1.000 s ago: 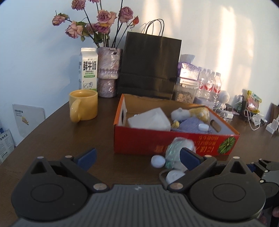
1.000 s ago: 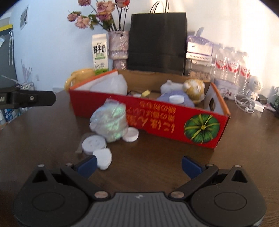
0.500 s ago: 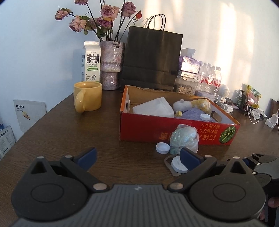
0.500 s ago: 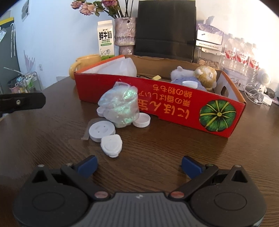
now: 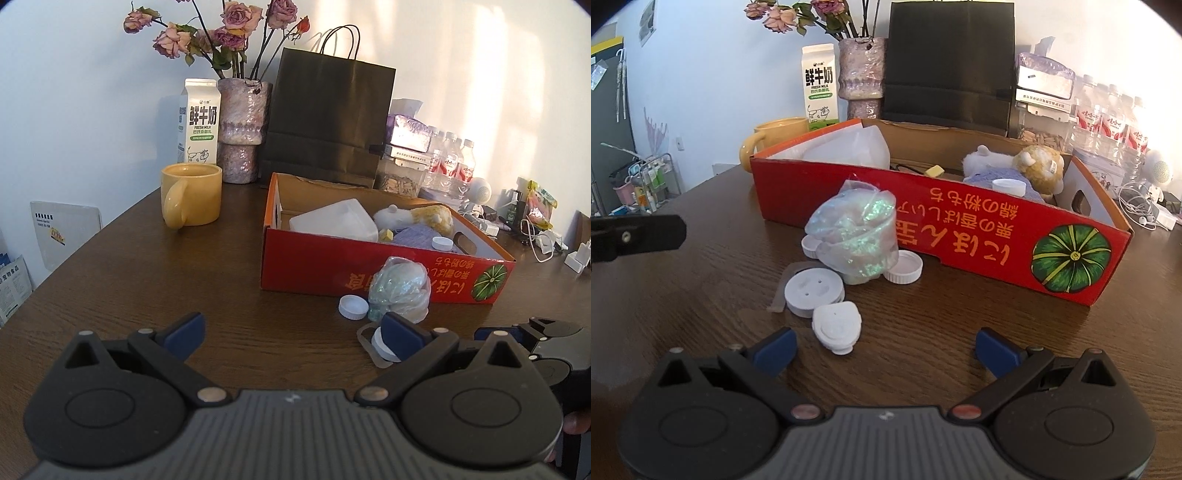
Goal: Organize objects
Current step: 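Withdraw both tools over the table toward the remaining white lids, then close the right tool on the white heart-shaped lid, then grasp the round white lid with the left tool while the right tool holds the heart-shaped lid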
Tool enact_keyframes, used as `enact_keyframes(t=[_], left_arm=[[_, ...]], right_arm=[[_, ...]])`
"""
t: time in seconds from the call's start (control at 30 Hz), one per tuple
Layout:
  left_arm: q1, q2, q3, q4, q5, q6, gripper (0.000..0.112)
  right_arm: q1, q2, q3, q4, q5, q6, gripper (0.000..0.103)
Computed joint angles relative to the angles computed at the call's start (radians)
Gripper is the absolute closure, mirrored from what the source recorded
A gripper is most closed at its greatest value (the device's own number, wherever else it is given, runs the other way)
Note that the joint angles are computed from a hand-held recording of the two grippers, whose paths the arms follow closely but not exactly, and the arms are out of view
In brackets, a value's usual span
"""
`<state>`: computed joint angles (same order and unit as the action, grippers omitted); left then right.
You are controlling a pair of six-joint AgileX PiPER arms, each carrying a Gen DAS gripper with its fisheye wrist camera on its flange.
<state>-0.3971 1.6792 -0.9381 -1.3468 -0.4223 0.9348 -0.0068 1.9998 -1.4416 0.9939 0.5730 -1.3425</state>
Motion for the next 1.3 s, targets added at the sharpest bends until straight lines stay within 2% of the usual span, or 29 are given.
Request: enact_keyframes(t=[0.17,0.23,0.3,0.33,0.4,0.5,0.77,0.93,1.3], left_arm=[[0.001,0.003,-0.001,0.0,0.001,0.0,0.009],[0.002,0.007,-0.002,-0.003,0.004,0.001,0.009],[0.002,0.013,-0.005,-0.005,0.005,0.002,0.009],[0.002,0.015,-0.006,-0.006,0.005,0.003,0.009],[0.001,0.02,-0.01,-0.012,0.004,0.008,0.009],[-0.002,0.028,-0.019,-0.024,0.003,0.021,0.009],[-0.016,0.059,-0.059,-0.059,0.008,0.068,0.009],[-0.024,0.086,-0.099,-0.105,0.016,0.137,0.009],[-0.058,0.198,-0.248,-0.251,0.043,0.372,0.009]], right_arm=[[0.002,0.001,-0.004,-0.001,0.003,0.003,0.0],[0.001,0.0,0.0,0.032,0.009,-0.03,0.011],[-0.004,-0.001,0.004,0.075,0.028,-0.076,0.028],[-0.007,0.001,0.002,0.091,0.041,-0.09,0.033],[-0.017,0.008,-0.006,0.121,0.079,-0.117,0.055],[-0.026,0.012,-0.012,0.139,0.12,-0.142,0.077],[-0.034,-0.015,0.041,0.236,0.112,-0.253,0.077],[-0.043,-0.039,0.094,0.378,0.062,-0.385,0.077],[-0.093,-0.045,0.109,0.535,0.048,-0.492,0.077]])
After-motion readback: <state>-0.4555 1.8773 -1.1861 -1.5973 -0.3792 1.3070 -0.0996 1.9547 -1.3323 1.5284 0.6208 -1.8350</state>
